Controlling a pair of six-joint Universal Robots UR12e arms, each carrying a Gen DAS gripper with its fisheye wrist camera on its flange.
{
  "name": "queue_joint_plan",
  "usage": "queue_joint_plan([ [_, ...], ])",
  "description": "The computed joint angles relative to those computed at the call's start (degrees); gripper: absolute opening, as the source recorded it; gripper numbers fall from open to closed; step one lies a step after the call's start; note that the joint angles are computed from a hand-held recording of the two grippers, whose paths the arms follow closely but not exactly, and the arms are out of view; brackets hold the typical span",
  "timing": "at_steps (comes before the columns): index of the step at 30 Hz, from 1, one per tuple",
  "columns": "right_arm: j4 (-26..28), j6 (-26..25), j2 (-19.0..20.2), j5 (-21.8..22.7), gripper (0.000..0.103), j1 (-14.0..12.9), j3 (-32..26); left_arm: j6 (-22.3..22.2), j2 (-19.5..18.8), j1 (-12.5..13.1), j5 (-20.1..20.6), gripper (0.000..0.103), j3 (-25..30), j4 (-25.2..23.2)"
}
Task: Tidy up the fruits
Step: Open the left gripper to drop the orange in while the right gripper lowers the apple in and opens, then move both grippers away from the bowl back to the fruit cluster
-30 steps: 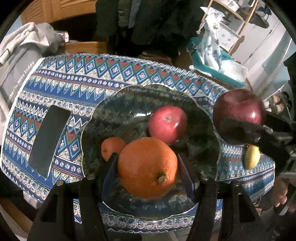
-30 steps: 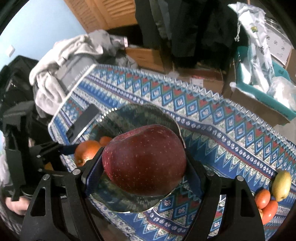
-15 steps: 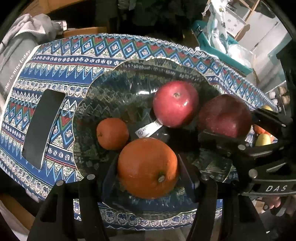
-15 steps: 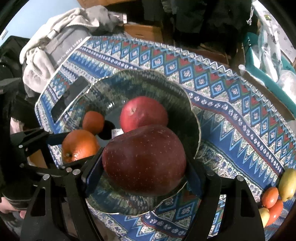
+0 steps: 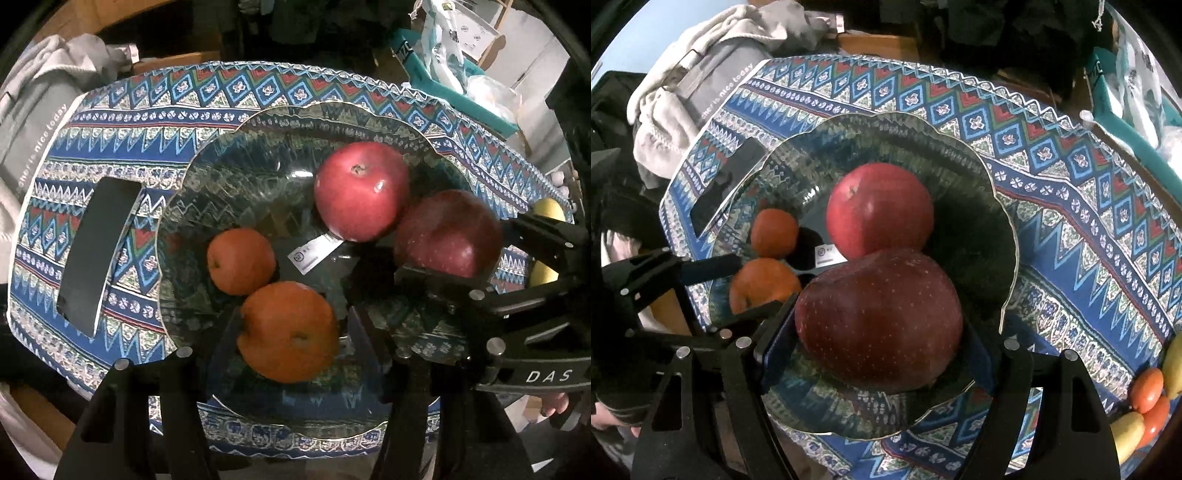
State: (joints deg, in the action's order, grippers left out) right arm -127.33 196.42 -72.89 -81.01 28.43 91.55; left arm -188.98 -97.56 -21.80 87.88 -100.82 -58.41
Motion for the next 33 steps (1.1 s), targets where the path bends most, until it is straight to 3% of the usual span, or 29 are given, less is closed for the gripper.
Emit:
queue_joint_plan([
  [6,0.1,0.6,0.0,0.1,0.080,0.1,0.0,-0.4,0.0,0.3,-0.7,0.065,0.2,-0.8],
  [13,-4.4,2.0,-2.0,0.7,0.080,-0.5,1.1,-1.4,0.7,0.6,-2.3,0.067,0.1,1.0],
  [33,-3.1,3.0,-9.2,-13.8,0.079,0.3,3.8,1.2,1.6,-2.9,-2.0,0.071,2.6,5.8],
])
